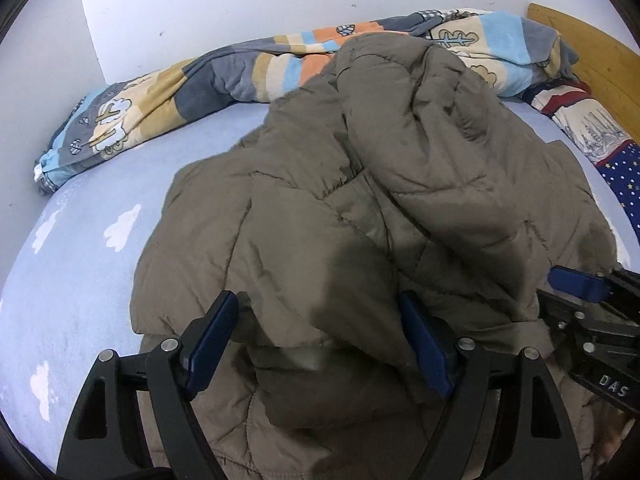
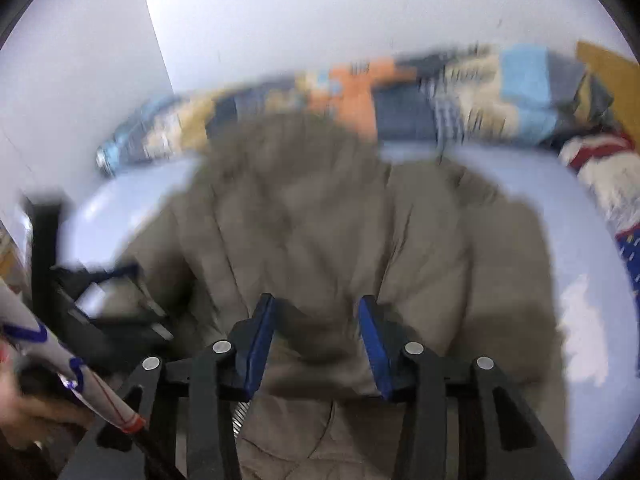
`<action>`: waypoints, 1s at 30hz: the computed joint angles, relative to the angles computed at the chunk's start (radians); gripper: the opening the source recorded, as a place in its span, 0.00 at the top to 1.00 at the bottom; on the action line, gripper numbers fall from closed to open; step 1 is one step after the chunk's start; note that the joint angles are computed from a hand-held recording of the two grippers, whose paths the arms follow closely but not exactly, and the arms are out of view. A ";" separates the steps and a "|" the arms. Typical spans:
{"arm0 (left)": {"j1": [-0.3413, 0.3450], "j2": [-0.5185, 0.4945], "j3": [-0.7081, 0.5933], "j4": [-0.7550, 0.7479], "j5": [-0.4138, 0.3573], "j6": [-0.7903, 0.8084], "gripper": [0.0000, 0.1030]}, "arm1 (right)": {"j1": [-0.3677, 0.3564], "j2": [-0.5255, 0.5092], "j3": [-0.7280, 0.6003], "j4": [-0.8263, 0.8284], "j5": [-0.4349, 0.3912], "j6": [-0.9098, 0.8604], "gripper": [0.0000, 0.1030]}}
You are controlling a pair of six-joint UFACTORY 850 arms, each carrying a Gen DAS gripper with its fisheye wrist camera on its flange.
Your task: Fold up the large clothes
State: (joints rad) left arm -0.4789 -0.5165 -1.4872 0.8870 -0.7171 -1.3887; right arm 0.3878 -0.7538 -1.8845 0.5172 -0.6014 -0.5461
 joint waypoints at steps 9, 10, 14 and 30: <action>0.005 0.056 0.055 0.131 0.014 -0.172 0.21 | -0.029 0.078 0.047 0.173 0.077 -0.125 0.55; 0.008 0.056 0.057 0.130 0.014 -0.178 0.21 | -0.033 0.079 0.045 0.167 0.100 -0.116 0.55; 0.015 0.035 0.049 0.085 0.010 -0.148 0.21 | -0.047 0.054 0.014 0.025 0.114 0.050 0.55; -0.025 0.041 0.041 0.194 -0.067 -0.187 0.21 | -0.044 -0.015 -0.091 -0.180 -0.038 0.267 0.54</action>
